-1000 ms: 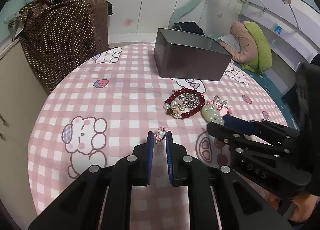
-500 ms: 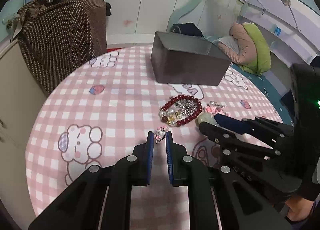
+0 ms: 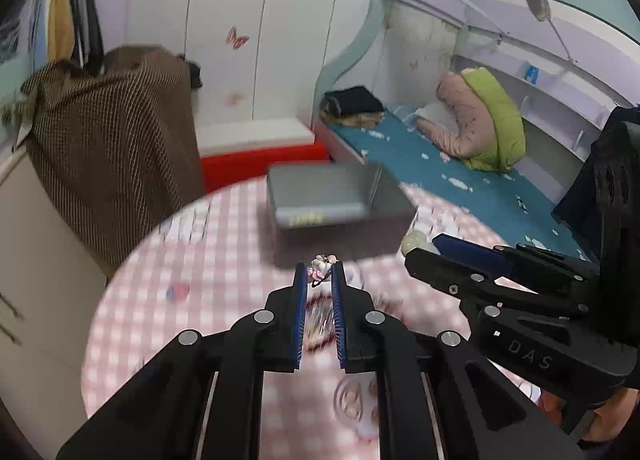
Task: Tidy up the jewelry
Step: 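Place the jade pendant with the right tool while the left tool drops the pink charm into the tin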
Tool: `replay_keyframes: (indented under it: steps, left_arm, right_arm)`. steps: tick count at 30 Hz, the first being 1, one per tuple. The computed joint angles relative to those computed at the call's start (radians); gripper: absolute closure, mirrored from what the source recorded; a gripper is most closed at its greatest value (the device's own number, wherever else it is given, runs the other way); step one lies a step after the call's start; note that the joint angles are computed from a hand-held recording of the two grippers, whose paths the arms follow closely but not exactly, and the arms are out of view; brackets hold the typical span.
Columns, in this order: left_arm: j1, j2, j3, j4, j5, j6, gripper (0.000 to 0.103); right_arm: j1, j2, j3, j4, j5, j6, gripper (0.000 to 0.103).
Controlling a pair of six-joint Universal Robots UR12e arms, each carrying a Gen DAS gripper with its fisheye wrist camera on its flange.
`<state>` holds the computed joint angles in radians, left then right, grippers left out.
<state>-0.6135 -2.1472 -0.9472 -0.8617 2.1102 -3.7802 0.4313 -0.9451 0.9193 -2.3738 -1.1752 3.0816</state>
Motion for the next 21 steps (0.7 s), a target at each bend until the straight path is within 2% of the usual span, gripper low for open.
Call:
replay_keyframes:
  steps: [5,10,15,21]
  left_arm:
    - [0.012,-0.058,0.124,-0.027,0.036,0.065,0.092]
    - [0.027,-0.116,0.245,-0.077,0.05,0.102,0.092]
    - [0.057,-0.155,0.312,-0.129,-0.012,0.076,0.092]
    - [0.091,-0.157,0.287,-0.17,-0.114,0.017,0.092]
  right_arm:
    - [-0.008,0.052,-0.105,0.011,0.014,0.031,0.074]
    - [-0.017,0.128,-0.243,0.069,0.041,0.073,0.074]
    - [-0.017,0.203,-0.375,0.157,0.041,0.079,0.074]
    - [-0.011,0.269,-0.483,0.255,0.028,0.06,0.074]
